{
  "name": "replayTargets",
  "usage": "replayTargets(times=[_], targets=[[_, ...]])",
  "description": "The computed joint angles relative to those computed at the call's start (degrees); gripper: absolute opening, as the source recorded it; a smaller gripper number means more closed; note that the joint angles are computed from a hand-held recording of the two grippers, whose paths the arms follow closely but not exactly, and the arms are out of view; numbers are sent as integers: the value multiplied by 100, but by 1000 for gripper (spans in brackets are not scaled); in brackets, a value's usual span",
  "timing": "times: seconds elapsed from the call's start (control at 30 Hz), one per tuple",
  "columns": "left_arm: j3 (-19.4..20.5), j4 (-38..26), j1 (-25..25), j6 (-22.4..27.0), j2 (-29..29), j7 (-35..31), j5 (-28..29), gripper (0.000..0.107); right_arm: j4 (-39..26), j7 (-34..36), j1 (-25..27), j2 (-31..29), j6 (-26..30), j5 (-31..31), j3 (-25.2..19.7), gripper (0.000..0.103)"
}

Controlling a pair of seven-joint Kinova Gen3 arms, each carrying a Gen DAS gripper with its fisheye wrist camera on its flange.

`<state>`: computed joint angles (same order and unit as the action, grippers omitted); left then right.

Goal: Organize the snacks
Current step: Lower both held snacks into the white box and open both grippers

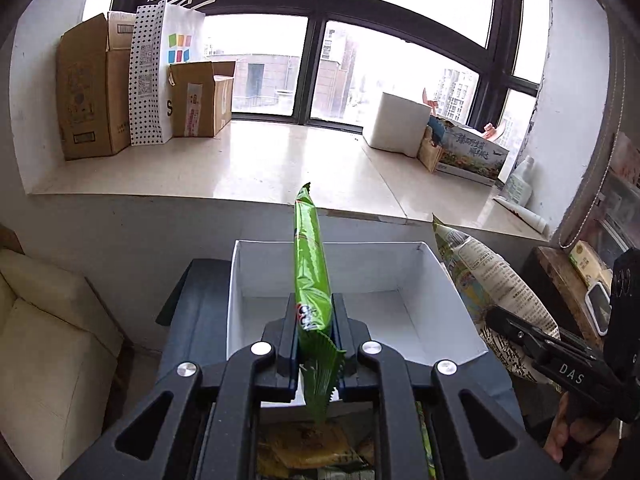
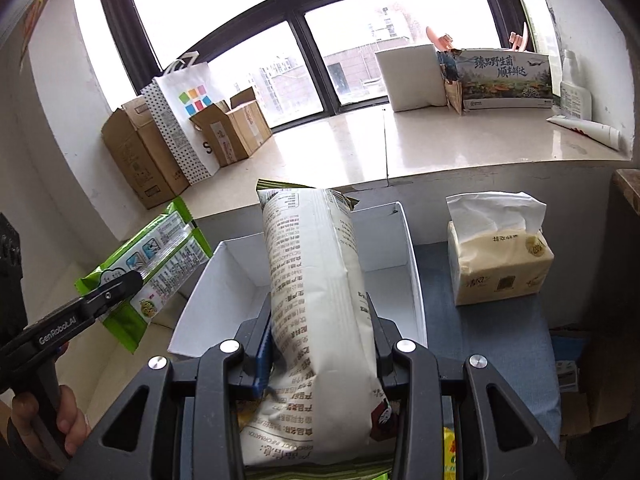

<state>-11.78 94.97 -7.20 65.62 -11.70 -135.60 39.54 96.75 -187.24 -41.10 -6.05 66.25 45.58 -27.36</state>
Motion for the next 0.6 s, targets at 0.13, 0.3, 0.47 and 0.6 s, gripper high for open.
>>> replayTargets(times=[0.13, 0.3, 0.47, 0.6], targets=[[374, 20, 72, -536, 383, 236, -349, 16, -186, 399, 135, 391, -195, -80, 372, 42], [309, 160, -81, -449, 619, -3, -96, 103, -377, 373, -119, 597, 243, 130, 577, 99], [158, 283, -320, -94, 438, -450, 158, 103, -421, 428, -332, 422, 496, 149, 489, 99], [-56, 380, -360, 168, 83, -862, 293, 103, -167, 63, -322, 55, 257, 193, 273, 103]])
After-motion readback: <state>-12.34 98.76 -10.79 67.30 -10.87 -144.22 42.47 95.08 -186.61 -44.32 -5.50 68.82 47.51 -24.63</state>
